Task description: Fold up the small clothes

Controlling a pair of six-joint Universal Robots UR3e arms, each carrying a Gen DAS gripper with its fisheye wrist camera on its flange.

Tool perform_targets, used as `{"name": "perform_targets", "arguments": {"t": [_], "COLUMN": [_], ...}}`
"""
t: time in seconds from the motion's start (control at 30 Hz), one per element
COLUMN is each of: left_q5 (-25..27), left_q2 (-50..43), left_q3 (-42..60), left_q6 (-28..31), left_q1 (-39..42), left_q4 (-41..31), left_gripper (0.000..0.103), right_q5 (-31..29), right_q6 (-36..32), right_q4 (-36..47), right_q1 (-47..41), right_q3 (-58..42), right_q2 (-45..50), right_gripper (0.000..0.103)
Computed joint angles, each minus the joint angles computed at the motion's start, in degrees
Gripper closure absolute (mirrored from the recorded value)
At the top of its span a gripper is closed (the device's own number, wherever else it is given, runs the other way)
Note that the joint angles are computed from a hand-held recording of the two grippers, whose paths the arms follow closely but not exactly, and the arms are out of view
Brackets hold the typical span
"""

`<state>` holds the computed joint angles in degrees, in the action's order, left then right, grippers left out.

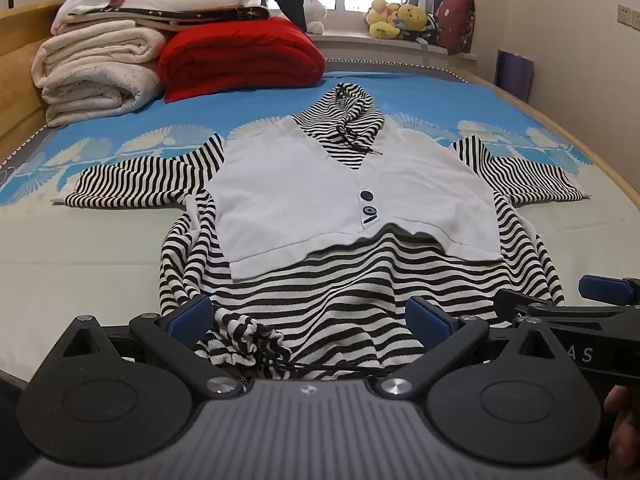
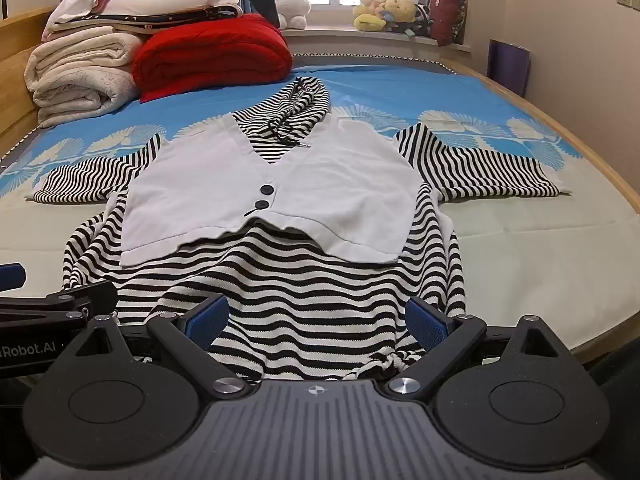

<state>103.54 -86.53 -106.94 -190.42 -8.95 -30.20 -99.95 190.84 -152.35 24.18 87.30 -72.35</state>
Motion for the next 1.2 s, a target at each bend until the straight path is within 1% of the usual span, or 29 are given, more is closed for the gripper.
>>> {"name": "perform_targets", "arguments": {"t": [0.67,1.2], "left_q5": [-0.02,-0.16], "left_q2": [0.03,0.35], "left_q3": [-0.45,-0.12], "left_q6": [-0.35,-0.53], "left_q1": [-0.05,0.01], "left_q4": [0.61,-0.27], "left_gripper": [0.001,0.001], "right_q5": [0.27,0.61], "right_q6": [0.18,0.31], "right_q4": [0.65,1.19], "right_q1": [-0.15,-0.37], "right_q3": [-0.46,-0.74], "right_q2": [0.02,0.04], "right_gripper": [0.008,0.008]}}
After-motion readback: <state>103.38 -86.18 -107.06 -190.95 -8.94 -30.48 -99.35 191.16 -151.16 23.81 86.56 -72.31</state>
